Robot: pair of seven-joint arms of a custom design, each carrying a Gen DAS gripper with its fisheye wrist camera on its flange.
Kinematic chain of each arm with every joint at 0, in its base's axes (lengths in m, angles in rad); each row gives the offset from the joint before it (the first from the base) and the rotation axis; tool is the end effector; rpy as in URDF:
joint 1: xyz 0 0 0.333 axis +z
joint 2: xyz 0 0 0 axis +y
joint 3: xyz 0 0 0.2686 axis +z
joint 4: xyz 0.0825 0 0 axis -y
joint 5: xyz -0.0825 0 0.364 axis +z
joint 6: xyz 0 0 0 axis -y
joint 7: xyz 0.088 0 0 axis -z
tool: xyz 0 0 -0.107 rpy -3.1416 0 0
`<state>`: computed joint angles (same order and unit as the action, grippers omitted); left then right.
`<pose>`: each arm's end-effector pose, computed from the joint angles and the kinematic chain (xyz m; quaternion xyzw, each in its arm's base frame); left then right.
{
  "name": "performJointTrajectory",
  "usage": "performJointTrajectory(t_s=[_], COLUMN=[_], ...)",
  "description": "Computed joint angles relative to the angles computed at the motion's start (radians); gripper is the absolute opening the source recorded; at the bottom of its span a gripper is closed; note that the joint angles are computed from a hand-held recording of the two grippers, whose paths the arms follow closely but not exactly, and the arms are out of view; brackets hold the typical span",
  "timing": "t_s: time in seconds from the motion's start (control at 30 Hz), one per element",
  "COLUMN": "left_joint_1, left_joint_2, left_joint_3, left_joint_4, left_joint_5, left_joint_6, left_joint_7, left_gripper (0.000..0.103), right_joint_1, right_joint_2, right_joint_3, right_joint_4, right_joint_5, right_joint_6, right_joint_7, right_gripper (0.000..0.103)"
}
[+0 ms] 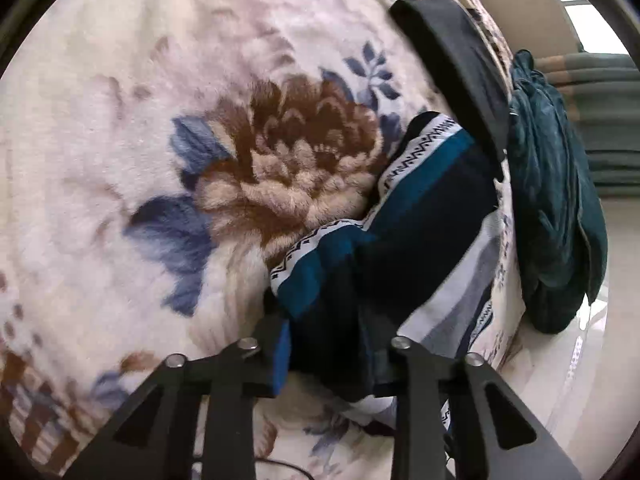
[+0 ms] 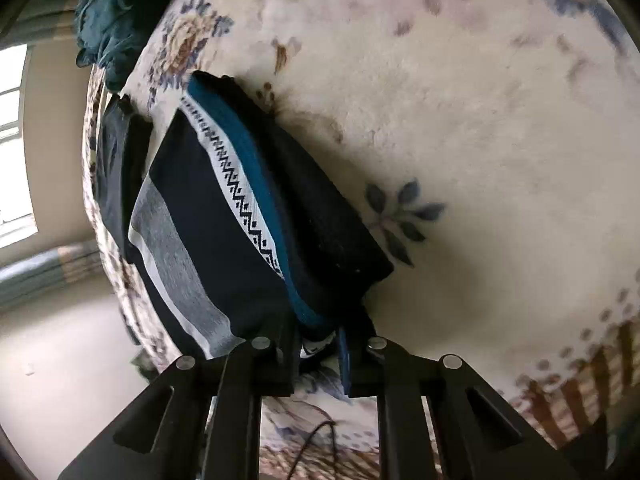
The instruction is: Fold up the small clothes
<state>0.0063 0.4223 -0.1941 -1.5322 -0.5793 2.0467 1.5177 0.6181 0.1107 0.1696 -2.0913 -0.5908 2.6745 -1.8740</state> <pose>0.6404 -0.1357 0.4010 0.7180 -0.6277 0.2191 0.2060 0.3970 0.4206 0.3845 0.0084 0.9572 0.1010 0.2711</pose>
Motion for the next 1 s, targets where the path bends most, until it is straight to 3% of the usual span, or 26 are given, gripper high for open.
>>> performJointTrajectory(t_s=[0.07,0.17,0.23,0.3,0.33,0.37,0.4,0.43,0.5,0.53,0.6,0.73,0.83,0.9,0.93,1.0], left_joint_1=[0.011,0.012,0.007,0.010,0.019,0.025,0.029,0.030,0.021,0.006,-0.021,-0.122,-0.154,-0.170,-0.175,-0.184], left_joint_2=[-0.013,-0.005,0.037,0.071,0.089,0.099,0.109,0.118,0.131,0.138,0.127,0.170,0.268,0.339,0.368,0.399], left_joint_3=[0.002,0.007,0.009,0.009,0.006,0.004,0.002,0.003,0.001,0.002,0.006,0.032,0.037,0.034,0.031,0.027], left_joint_4=[-0.002,-0.002,0.029,0.073,0.103,0.128,0.153,0.184,0.238,0.272,0.281,0.347,0.485,0.583,0.624,0.670], left_joint_5=[-0.008,0.007,0.018,0.024,0.017,0.017,0.022,0.037,0.074,0.110,0.172,0.351,0.405,0.423,0.429,0.438], left_joint_6=[-0.018,-0.025,-0.035,-0.075,-0.108,-0.137,-0.165,-0.192,-0.203,-0.192,-0.146,-0.010,-0.035,-0.052,-0.060,-0.062], left_joint_7=[0.013,0.036,0.027,-0.008,-0.019,-0.023,-0.024,-0.019,0.020,0.054,0.116,0.170,0.150,0.136,0.139,0.139], left_gripper=[0.022,0.022,0.024,0.031,0.038,0.040,0.045,0.059,0.070,0.070,0.070,0.070,0.070,0.070,0.070,0.070], right_joint_1=[0.002,-0.002,-0.020,-0.026,-0.029,-0.018,-0.005,-0.009,-0.022,-0.035,-0.080,-0.192,-0.249,-0.271,-0.264,-0.246], right_joint_2=[-0.003,0.001,0.022,0.035,0.029,0.009,-0.028,-0.058,-0.138,-0.162,-0.196,-0.124,-0.006,0.048,0.060,0.072], right_joint_3=[0.015,0.026,0.021,0.003,0.006,-0.005,-0.014,-0.003,0.014,0.018,0.013,-0.044,-0.078,-0.075,-0.076,-0.092], right_joint_4=[0.025,0.031,-0.007,-0.074,-0.100,-0.124,-0.145,-0.156,-0.172,-0.177,-0.199,-0.196,-0.121,-0.076,-0.043,0.027], right_joint_5=[0.049,0.128,0.184,0.204,0.238,0.228,0.199,0.222,0.214,0.202,0.140,0.053,0.074,0.167,0.187,0.186], right_joint_6=[-0.046,-0.042,0.052,0.195,0.224,0.232,0.199,0.156,0.023,-0.016,-0.035,0.124,0.233,0.241,0.198,0.090], right_joint_7=[-0.064,-0.156,-0.222,-0.195,-0.206,-0.174,-0.134,-0.157,-0.186,-0.206,-0.264,-0.440,-0.607,-0.759,-0.804,-0.868], right_gripper=[0.015,0.015,0.019,0.037,0.048,0.049,0.049,0.049,0.054,0.060,0.060,0.060,0.060,0.035,0.005,0.005])
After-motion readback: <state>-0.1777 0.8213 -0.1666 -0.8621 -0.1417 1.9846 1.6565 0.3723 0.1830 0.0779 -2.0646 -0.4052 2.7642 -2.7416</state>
